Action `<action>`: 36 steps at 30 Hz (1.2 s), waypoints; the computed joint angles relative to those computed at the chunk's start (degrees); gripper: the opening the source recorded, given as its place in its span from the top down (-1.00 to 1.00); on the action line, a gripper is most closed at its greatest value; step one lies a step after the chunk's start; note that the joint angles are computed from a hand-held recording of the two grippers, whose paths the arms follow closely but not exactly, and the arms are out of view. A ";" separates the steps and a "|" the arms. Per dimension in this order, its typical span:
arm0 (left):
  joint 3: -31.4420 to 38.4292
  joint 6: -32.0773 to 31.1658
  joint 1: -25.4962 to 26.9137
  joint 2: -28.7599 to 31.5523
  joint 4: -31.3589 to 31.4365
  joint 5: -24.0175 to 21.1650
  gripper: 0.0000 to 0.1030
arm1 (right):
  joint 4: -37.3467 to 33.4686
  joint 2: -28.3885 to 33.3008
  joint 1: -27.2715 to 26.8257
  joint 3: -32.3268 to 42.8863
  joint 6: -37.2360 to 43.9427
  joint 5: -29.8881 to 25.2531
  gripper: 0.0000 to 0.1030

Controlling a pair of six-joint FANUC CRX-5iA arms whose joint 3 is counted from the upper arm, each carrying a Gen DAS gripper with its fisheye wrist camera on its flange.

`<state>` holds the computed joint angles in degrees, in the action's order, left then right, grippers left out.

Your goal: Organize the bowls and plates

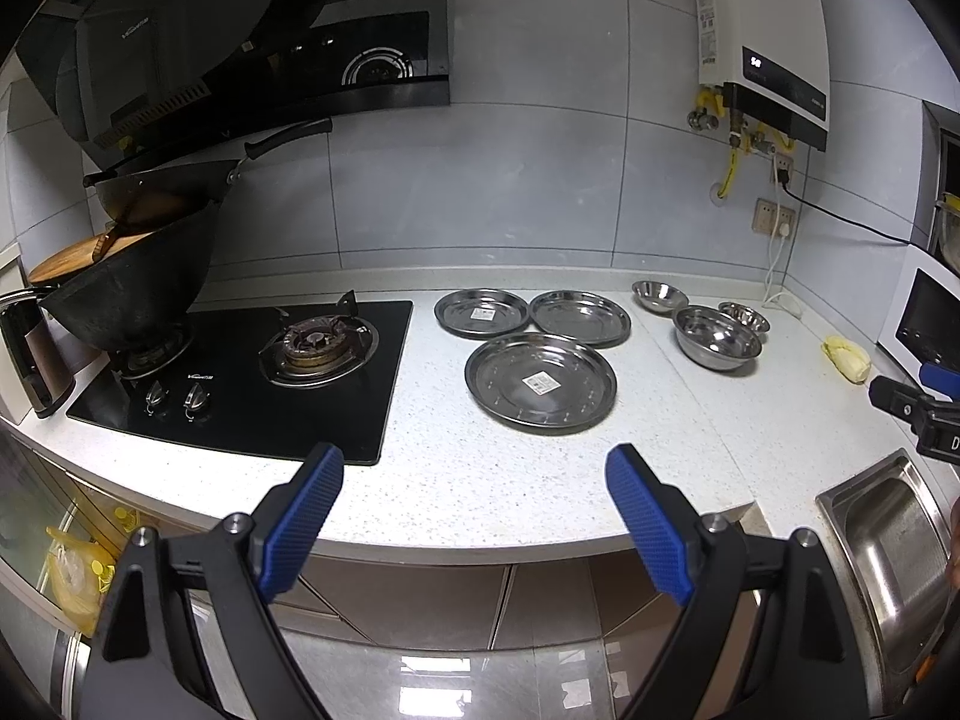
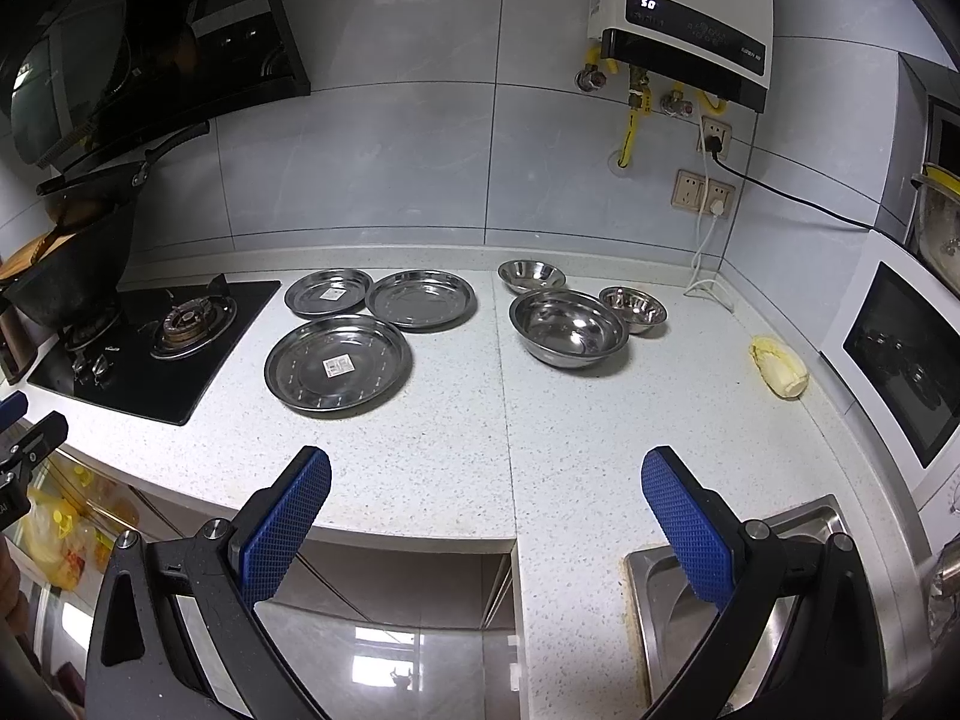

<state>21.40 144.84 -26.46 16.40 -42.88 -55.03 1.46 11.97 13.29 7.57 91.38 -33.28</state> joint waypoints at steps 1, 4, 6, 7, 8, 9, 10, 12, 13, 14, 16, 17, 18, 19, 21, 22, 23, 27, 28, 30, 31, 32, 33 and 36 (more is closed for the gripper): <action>0.08 -0.28 0.22 0.05 0.27 0.05 -0.74 | -0.13 0.14 -0.06 0.14 0.14 -0.07 -0.98; 0.41 -0.51 0.45 0.40 0.67 0.04 -0.74 | -0.41 0.50 -0.17 0.50 0.35 -0.17 -0.98; 0.43 -0.52 0.52 0.44 0.65 0.10 -0.74 | -0.64 0.76 -0.27 0.91 0.62 -0.48 -0.98; 0.37 -0.72 0.61 0.38 0.82 0.18 -0.74 | -0.77 1.02 -0.35 1.20 0.76 -0.60 -0.98; 0.41 -0.78 0.66 0.44 0.89 0.21 -0.74 | -0.81 1.20 -0.39 1.47 0.82 -0.70 -0.98; 0.37 -0.66 0.59 0.40 0.74 0.15 -0.74 | -0.87 1.29 -0.44 1.55 0.85 -0.66 -0.98; 0.35 -0.66 0.57 0.38 0.71 0.13 -0.74 | -0.96 1.34 -0.47 1.61 0.92 -0.66 -0.98; 0.51 -1.14 0.88 0.54 1.18 0.23 -0.74 | -1.22 1.69 -0.62 1.98 1.09 -0.70 -0.98; 0.45 -1.05 0.91 0.51 1.24 0.28 -0.74 | -1.17 1.91 -0.65 2.13 1.04 -0.70 -0.98; 0.54 -1.26 1.11 0.64 1.49 0.38 -0.74 | -1.37 1.92 -0.76 2.22 1.25 -0.76 -0.98; 0.87 -1.83 1.52 0.98 1.97 0.45 -0.74 | -1.61 2.26 -0.89 2.59 1.42 -0.92 -0.98; 0.92 -1.94 1.66 1.11 2.10 0.55 -0.74 | -1.70 2.35 -0.92 2.71 1.50 -0.98 -0.98; 1.02 -2.07 1.79 1.24 2.24 0.61 -0.74 | -1.72 2.48 -0.94 2.84 1.52 -1.05 -0.98; 1.14 -2.17 1.88 1.37 2.30 0.60 -0.74 | -1.67 2.62 -0.92 3.03 1.48 -1.17 -0.98; 1.34 -2.14 1.87 1.56 2.24 0.52 -0.74 | -1.77 2.89 -0.96 3.33 1.58 -1.29 -0.98; 1.33 -2.19 1.93 1.57 2.30 0.56 -0.74 | -1.69 2.79 -0.93 3.16 1.49 -1.17 -0.98; 1.31 -2.15 1.90 1.60 2.26 0.60 -0.74 | -1.70 2.80 -0.92 3.15 1.49 -1.18 -0.98; 1.47 -2.34 2.14 1.86 2.53 0.69 -0.74 | -1.73 3.01 -0.91 3.32 1.49 -1.24 -0.98; 1.49 -2.37 2.26 1.94 2.61 0.77 -0.74 | -1.72 3.09 -0.90 3.38 1.51 -1.29 -0.98; 1.31 -2.50 2.44 1.95 2.76 1.09 -0.74 | -1.88 3.28 -0.91 3.63 1.74 -1.40 -0.98; 1.36 -2.41 2.35 1.99 2.60 0.99 -0.74 | -1.70 3.39 -0.87 3.69 1.62 -1.32 -0.98; 1.38 -2.30 2.31 2.05 2.48 1.01 -0.74 | -1.74 3.45 -0.92 3.76 1.66 -1.32 -0.98; 1.39 -2.30 2.34 2.08 2.49 1.04 -0.74 | -1.91 3.51 -0.97 3.88 1.77 -1.37 -0.98; 1.41 -2.26 2.35 2.11 2.61 1.01 -0.74 | -1.80 3.52 -0.90 3.84 1.53 -1.36 -0.98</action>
<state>22.81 142.59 -24.10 18.50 -40.28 -54.02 -0.35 15.49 12.38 11.41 92.91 -34.64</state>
